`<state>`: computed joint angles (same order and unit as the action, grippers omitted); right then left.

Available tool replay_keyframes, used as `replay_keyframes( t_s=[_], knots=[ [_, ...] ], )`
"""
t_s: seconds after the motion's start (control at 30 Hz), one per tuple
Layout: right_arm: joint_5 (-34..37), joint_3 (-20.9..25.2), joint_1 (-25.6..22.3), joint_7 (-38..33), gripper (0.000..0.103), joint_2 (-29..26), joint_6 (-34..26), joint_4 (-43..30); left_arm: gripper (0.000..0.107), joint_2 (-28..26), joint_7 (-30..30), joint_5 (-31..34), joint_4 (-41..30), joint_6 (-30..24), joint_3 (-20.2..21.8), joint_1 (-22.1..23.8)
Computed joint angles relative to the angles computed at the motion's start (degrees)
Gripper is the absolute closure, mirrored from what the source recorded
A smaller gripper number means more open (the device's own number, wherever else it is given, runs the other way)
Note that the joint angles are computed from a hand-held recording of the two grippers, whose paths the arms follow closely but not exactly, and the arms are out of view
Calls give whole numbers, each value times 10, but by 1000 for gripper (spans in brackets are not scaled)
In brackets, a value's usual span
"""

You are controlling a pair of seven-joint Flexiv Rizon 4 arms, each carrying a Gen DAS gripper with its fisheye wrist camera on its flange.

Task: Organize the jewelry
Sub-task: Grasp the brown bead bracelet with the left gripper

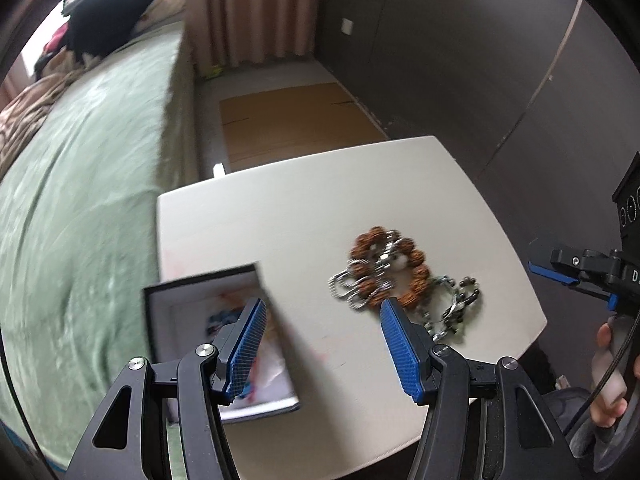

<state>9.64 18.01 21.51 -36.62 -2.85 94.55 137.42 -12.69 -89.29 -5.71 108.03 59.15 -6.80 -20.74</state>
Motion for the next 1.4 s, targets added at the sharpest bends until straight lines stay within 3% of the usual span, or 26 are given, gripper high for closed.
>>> replay_keyframes(
  t_s=[0.1,0.2,0.27,0.47,0.87,1.13,1.17,1.3,1.33,1.4],
  knots=[
    [84,23,-20,-60,28,6,-18,-11,46,-24,-10,14,-30,-7,-4,-10],
    [260,43,-35,-205,28,10,-50,-52,55,-52,-13,19,-63,-20,-8,-20],
    [321,33,-33,-260,28,14,-66,-65,61,-72,-18,26,-89,-34,-7,-28],
    [375,-3,-20,-313,28,17,-92,-73,74,-126,-29,34,-154,-79,-4,-47],
    [479,-21,-41,-407,28,3,-125,-103,76,-197,-56,52,-236,-139,13,-67],
    [480,-20,-47,-414,28,-8,-131,-114,77,-209,-51,27,-227,-119,3,-57],
    [476,-20,-48,-411,28,-8,-132,-113,86,-208,-49,20,-223,-117,0,-54],
    [464,-16,-47,-403,28,-16,-135,-119,89,-203,-44,-8,-209,-113,-9,-42],
    [462,-14,-46,-403,28,-19,-137,-121,97,-197,-41,-14,-200,-102,-10,-39],
    [458,-10,-45,-402,28,-23,-137,-126,98,-189,-36,-21,-193,-95,-11,-36]
  ],
)
